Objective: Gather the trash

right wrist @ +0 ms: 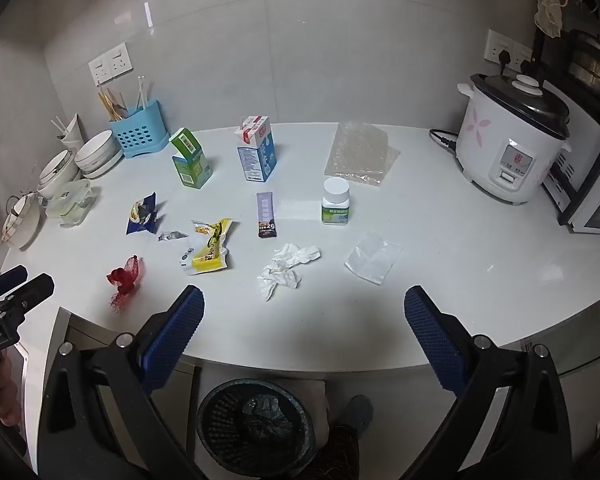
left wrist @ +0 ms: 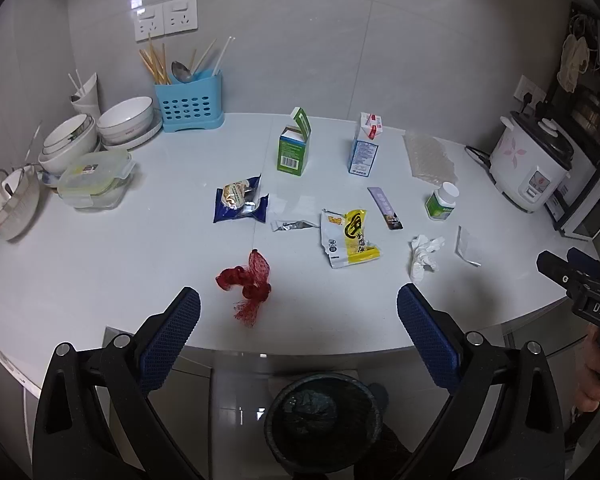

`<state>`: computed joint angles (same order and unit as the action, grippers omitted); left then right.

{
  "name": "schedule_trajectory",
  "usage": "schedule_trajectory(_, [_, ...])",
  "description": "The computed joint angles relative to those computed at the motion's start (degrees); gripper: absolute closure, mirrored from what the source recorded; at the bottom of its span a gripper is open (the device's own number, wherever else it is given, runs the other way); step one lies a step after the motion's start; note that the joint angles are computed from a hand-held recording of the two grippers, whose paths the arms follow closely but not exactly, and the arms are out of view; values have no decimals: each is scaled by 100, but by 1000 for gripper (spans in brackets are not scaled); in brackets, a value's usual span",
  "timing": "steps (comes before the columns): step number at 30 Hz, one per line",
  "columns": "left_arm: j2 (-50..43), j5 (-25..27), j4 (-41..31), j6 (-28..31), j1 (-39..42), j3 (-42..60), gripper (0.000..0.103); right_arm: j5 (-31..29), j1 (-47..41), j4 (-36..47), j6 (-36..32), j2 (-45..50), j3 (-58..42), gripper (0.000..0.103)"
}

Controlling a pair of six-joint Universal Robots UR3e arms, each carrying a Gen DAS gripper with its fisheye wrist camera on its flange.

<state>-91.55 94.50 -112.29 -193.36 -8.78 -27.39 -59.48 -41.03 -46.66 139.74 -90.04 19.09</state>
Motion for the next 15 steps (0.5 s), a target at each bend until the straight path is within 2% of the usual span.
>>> schedule_trajectory(4, [-33, 48, 22, -36, -40, -13, 7, -75, 91, -352, 99, -90, 445, 7])
schedule_trajectory(15, [48, 68, 137, -25, -49, -227, 7, -155, 176, -421, 209, -7, 363, 7])
